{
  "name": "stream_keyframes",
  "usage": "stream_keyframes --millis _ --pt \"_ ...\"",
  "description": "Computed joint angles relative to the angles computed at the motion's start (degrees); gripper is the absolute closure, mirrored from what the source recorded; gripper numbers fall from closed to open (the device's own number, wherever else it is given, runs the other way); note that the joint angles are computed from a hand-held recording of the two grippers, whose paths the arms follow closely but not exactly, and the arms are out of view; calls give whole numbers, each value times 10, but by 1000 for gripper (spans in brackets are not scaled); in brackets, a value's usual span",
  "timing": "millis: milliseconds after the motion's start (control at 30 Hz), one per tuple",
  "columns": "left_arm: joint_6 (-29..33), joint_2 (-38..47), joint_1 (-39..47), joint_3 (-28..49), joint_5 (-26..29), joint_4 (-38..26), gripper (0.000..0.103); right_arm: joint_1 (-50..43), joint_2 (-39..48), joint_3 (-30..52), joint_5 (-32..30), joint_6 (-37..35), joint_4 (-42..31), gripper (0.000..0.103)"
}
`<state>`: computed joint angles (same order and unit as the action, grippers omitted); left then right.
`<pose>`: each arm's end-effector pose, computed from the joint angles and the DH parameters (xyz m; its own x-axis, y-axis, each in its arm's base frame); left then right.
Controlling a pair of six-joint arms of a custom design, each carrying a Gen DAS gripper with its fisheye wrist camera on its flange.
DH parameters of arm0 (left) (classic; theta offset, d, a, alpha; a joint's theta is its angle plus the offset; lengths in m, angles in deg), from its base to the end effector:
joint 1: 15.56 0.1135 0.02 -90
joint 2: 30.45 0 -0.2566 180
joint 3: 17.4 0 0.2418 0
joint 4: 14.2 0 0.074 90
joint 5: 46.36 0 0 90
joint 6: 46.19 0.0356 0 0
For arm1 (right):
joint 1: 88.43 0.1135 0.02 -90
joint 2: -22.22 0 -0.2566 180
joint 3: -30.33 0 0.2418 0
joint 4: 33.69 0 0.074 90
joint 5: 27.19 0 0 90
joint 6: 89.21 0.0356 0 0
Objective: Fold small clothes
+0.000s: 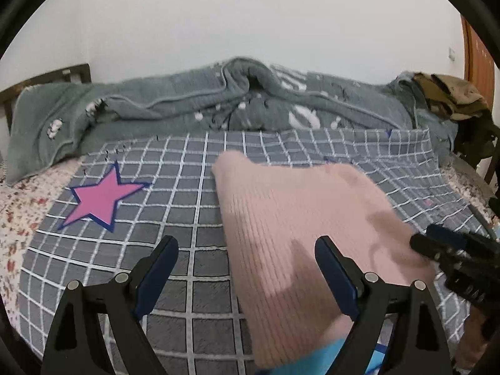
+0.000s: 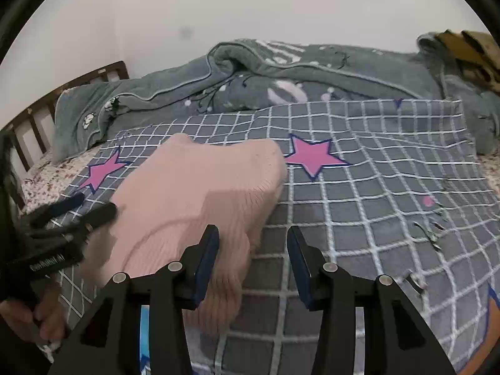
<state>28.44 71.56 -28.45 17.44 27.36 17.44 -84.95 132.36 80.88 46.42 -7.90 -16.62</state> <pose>0.2510 -0.0472 0.0788 -0.5440 -0.1365 -0.8279 -0.1581 0.9857 -0.0586 0.3093 0.0289 0.0728 -0.6267 -0.1833 -0.7574 -0.3647 0.9279 0.0772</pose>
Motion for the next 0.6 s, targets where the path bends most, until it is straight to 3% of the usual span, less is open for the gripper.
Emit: stream_keyframes --millis 200,267,300,367,433,600 --pt "-55 -133 -44 -58 -37 -91 13 -21 -100 -69 25 -10 -48 58" --pt "-74 -198 -64 -70 -47 -157 13 -30 -147 -89 35 -14 -71 55" --pt "-80 -226 -71 -74 -48 -185 13 -35 -171 -98 34 -16 -86 52" --pt "-113 -313 -102 -84 -75 -270 13 -53 -239 -119 23 -22 -125 26" --pt "-140 -395 -135 -80 -95 -370 12 -80 -330 -149 -3 -36 -167 15" --pt "-213 -535 -230 -52 -154 -568 11 -144 -519 -170 -62 -60 -320 5"
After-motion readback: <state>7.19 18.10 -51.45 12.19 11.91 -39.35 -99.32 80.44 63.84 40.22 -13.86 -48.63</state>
